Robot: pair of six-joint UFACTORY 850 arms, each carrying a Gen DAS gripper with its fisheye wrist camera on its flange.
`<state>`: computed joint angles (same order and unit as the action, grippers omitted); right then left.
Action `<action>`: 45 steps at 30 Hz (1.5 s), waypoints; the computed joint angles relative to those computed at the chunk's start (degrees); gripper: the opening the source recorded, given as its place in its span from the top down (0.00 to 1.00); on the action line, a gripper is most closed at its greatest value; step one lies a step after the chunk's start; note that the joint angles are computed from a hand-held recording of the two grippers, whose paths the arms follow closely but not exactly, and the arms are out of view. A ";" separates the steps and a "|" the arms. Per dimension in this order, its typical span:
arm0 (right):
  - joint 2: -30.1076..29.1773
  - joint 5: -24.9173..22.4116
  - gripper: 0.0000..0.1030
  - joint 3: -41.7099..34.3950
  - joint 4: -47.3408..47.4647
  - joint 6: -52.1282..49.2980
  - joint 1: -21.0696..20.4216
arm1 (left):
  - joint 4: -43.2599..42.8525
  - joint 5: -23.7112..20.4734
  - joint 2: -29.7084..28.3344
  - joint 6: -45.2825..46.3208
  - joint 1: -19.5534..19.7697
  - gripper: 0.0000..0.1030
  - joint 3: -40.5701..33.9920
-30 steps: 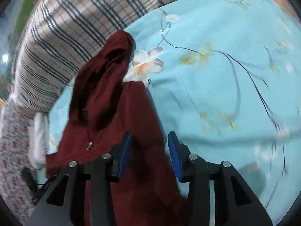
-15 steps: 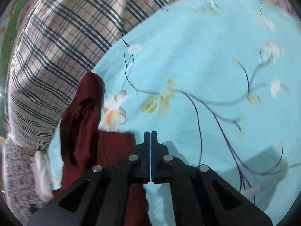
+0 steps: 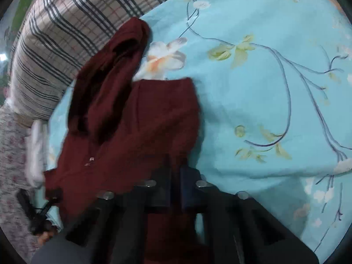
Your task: Fold large clothes
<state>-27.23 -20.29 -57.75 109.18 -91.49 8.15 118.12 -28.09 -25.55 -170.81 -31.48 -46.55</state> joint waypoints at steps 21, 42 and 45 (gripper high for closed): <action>8.93 -0.49 0.61 11.05 16.80 -15.75 3.17 | -8.58 -2.56 9.29 1.57 -1.27 0.67 10.07; 10.14 -10.72 0.50 15.57 11.24 -8.08 13.22 | -27.90 -1.97 7.83 29.99 7.44 0.94 9.38; 11.20 -11.50 0.50 16.18 13.05 -10.42 13.54 | -22.60 -1.26 11.06 22.45 7.14 0.95 11.56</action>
<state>-16.03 -31.78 -41.56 122.23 -101.91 21.69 95.53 -29.34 -14.49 -148.37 -24.34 -34.99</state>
